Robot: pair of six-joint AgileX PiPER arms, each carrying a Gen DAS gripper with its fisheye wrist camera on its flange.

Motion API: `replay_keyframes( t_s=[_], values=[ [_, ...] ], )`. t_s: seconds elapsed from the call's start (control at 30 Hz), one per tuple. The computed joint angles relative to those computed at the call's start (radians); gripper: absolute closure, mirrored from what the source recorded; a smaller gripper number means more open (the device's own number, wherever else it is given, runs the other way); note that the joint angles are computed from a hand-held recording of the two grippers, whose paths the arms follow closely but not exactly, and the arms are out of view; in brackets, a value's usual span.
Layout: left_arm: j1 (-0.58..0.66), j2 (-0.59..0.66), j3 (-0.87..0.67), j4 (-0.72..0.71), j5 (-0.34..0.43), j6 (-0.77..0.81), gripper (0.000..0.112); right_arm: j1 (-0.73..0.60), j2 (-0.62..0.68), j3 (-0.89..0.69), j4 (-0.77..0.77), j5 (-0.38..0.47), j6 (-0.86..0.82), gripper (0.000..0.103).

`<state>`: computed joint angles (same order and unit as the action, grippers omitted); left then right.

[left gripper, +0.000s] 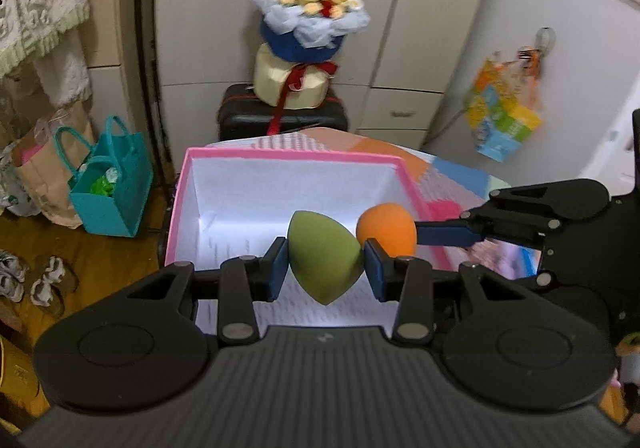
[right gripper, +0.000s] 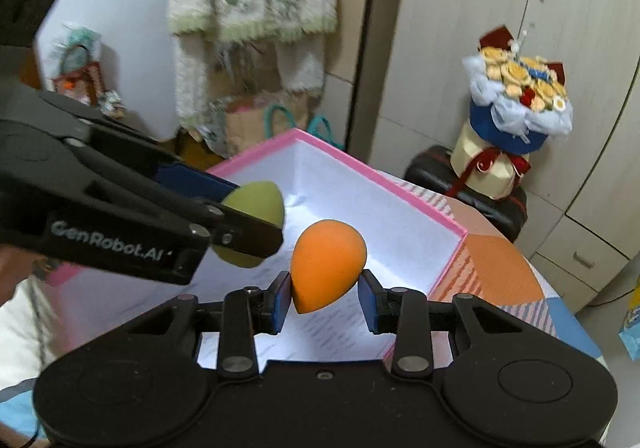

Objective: Organize soft objects
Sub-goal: 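Carry both sponges over the pink box and open both grippers to drop them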

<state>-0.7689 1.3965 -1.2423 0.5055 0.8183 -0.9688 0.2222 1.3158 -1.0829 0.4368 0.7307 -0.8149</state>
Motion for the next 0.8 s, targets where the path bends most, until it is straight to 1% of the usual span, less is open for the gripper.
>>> replay_keyframes(
  t_s=[0.07, 0.17, 0.33, 0.43, 0.47, 0.5, 0.53, 0.57, 0.6, 0.67, 0.7, 0.73, 0.77, 0.8],
  values=[
    [0.055, 0.053, -0.029, -0.042, -0.027, 0.038, 0.072, 0.008, 0.075, -0.051, -0.015, 0.007, -0.008, 0.063],
    [0.121, 0.117, -0.056, -0.126, -0.076, 0.113, 0.072, 0.03, 0.147, -0.094, -0.053, 0.001, -0.026, 0.063],
    [0.168, 0.198, -0.09, -0.161, -0.084, 0.143, 0.072, 0.087, 0.233, -0.138, -0.181, -0.045, 0.049, 0.063],
    [0.184, 0.22, -0.099, -0.176, -0.088, 0.145, 0.071, 0.119, 0.267, -0.155, -0.262, -0.07, 0.086, 0.063],
    [0.185, 0.221, -0.097, -0.175, -0.088, 0.144, 0.071, 0.123, 0.274, -0.16, -0.273, -0.066, 0.088, 0.062],
    [0.184, 0.22, -0.09, -0.164, -0.092, 0.132, 0.069, 0.127, 0.282, -0.167, -0.283, -0.06, 0.093, 0.062],
    [0.182, 0.222, -0.089, -0.154, -0.087, 0.123, 0.062, 0.13, 0.287, -0.168, -0.293, -0.061, 0.103, 0.062],
    [0.179, 0.228, -0.094, -0.147, -0.072, 0.124, 0.059, 0.133, 0.288, -0.166, -0.305, -0.065, 0.112, 0.061],
    [0.178, 0.23, -0.098, -0.145, -0.064, 0.134, 0.055, 0.138, 0.287, -0.159, -0.319, -0.077, 0.12, 0.058],
    [0.161, 0.217, -0.086, -0.108, -0.057, 0.111, 0.052, 0.137, 0.266, -0.127, -0.323, -0.122, 0.126, 0.047],
    [0.151, 0.202, -0.073, -0.089, -0.064, 0.107, 0.05, 0.128, 0.248, -0.109, -0.302, -0.143, 0.116, 0.038],
    [0.141, 0.184, -0.059, -0.071, -0.07, 0.103, 0.047, 0.113, 0.229, -0.093, -0.264, -0.154, 0.093, 0.036],
    [0.129, 0.166, -0.046, -0.048, -0.069, 0.088, 0.045, 0.095, 0.207, -0.08, -0.212, -0.152, 0.062, 0.036],
    [0.115, 0.148, -0.036, -0.02, -0.062, 0.067, 0.042, 0.072, 0.183, -0.069, -0.152, -0.135, 0.022, 0.036]
  ],
)
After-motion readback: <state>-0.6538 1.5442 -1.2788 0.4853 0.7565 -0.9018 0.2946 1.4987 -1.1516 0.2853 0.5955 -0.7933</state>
